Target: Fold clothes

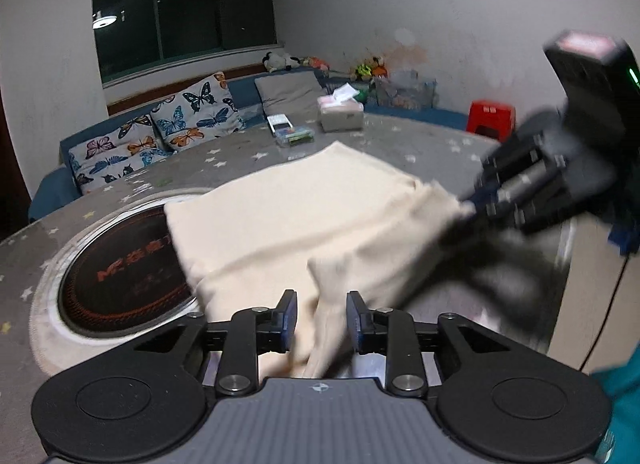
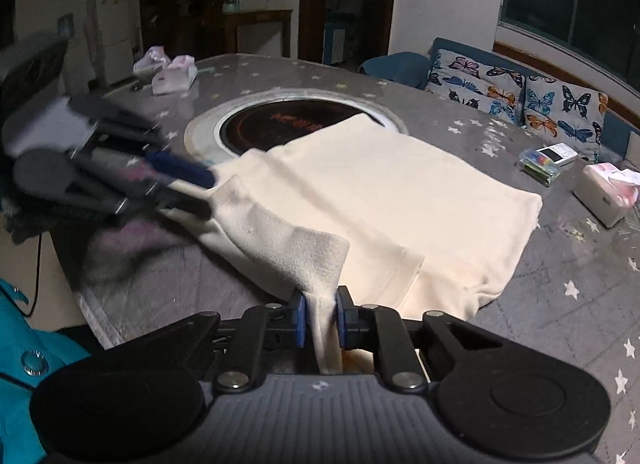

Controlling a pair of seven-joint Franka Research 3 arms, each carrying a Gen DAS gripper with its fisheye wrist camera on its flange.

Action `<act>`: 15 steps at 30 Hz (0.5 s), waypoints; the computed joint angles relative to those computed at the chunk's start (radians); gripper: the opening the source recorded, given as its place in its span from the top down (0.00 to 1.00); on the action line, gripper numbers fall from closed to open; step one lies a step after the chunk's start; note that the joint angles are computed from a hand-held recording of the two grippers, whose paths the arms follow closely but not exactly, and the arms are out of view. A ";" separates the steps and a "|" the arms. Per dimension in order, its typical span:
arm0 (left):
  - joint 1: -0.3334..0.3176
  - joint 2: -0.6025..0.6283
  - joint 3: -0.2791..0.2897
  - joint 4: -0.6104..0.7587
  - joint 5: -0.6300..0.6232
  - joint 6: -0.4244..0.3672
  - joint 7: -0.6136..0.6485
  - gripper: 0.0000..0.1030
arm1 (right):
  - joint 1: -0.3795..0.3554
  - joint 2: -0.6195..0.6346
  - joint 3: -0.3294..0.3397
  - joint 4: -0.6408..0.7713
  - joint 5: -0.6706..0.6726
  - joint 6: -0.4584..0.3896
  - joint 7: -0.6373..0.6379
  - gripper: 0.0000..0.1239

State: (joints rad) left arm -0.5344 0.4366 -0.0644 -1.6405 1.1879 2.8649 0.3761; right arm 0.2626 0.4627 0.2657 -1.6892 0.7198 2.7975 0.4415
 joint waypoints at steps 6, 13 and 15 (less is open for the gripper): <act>0.001 -0.031 -0.009 -0.054 0.045 -0.051 0.049 0.71 | 0.000 0.009 0.005 0.019 0.013 0.025 0.019 0.89; 0.015 -0.026 -0.021 -0.058 0.075 -0.030 0.032 0.92 | -0.010 0.000 0.026 -0.001 0.040 0.060 0.020 0.93; 0.015 -0.035 -0.020 -0.064 0.078 -0.026 0.001 0.94 | -0.023 -0.012 0.045 -0.018 0.069 0.074 -0.009 0.93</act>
